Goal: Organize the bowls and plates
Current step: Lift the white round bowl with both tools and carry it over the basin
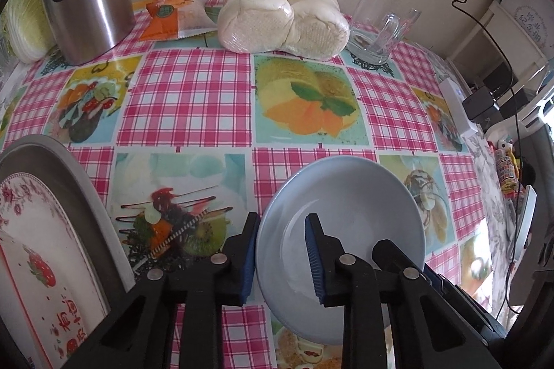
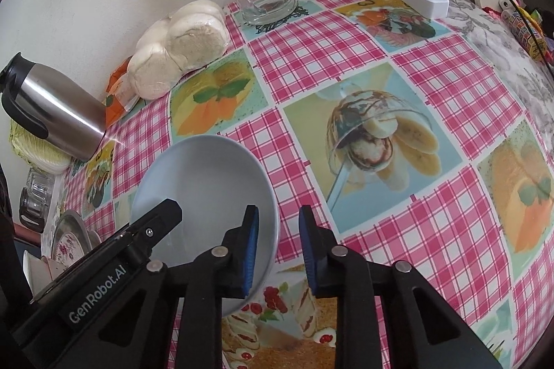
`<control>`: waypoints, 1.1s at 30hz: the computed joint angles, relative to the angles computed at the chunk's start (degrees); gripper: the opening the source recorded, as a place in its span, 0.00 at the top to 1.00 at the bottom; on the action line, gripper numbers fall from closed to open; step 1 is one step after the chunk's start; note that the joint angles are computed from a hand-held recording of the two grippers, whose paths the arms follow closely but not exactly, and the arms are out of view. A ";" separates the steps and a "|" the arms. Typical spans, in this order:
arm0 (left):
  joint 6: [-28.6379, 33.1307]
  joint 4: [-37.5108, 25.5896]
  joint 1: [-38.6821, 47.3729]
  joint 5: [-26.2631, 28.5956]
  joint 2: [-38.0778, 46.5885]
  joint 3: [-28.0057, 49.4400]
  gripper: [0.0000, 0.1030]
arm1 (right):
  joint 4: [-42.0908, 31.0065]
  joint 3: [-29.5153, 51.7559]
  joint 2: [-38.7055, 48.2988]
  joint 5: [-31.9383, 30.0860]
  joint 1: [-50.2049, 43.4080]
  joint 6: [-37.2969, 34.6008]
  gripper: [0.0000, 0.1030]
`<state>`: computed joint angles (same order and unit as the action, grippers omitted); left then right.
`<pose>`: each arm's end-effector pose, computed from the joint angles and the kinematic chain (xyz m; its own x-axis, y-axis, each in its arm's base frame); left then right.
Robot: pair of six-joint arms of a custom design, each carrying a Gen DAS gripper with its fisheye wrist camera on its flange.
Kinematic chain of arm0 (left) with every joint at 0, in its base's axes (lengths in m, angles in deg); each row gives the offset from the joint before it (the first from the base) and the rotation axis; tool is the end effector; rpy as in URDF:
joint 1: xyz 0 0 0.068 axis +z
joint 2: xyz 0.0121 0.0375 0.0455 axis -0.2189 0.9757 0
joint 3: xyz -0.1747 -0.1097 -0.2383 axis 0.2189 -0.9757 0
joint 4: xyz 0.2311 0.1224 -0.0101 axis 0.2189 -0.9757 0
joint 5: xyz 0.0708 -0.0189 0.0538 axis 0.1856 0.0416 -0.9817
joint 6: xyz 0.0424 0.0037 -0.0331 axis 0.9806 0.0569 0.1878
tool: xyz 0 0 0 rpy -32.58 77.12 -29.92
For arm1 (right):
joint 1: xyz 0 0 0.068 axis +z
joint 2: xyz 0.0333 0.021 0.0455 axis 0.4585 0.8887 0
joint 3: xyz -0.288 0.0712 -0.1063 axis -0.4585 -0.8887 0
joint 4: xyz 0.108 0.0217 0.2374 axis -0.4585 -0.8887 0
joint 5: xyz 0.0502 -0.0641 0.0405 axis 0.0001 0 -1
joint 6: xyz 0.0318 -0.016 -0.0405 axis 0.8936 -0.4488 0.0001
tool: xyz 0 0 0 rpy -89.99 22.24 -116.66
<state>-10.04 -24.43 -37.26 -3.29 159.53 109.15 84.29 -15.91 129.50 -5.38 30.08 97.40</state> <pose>0.2896 -0.1366 0.1058 -0.9193 0.0681 -0.3877 0.1676 0.9589 -0.2290 0.2378 0.0153 0.0637 -0.8090 0.4530 -0.3746 0.3466 0.8823 0.3185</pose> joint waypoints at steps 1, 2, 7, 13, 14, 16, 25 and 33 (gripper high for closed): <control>-0.08 0.06 0.07 0.14 0.30 0.06 0.73 | 0.06 0.09 0.27 0.02 0.15 0.08 0.80; -0.17 0.10 0.17 0.31 0.66 0.15 0.75 | 0.40 0.08 0.59 -0.22 0.12 0.18 0.80; -0.73 1.22 0.81 0.96 2.14 -0.07 0.81 | 1.59 0.20 1.94 -0.91 0.44 0.17 0.81; -1.19 2.93 0.79 0.20 1.88 -0.86 0.84 | 2.65 0.00 2.30 -1.94 0.43 0.04 0.87; -1.20 2.82 0.74 0.05 1.76 -0.87 0.84 | 2.46 0.09 2.28 -1.95 0.49 0.06 0.87; -1.27 2.70 0.61 -0.30 1.54 -0.91 0.84 | 2.35 0.14 2.29 -2.28 0.36 0.12 0.87; -1.08 0.43 0.21 -1.14 -5.49 -2.08 0.84 | -0.79 -1.34 -5.43 -1.64 0.82 0.65 0.87; -0.45 -3.83 0.48 -1.66 -17.73 -3.53 0.84 | -10.42 -2.02 -22.98 1.61 3.60 1.80 0.87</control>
<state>-10.49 -28.26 -36.78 -4.95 141.80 105.61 73.87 -17.93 106.52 -3.77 33.68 99.20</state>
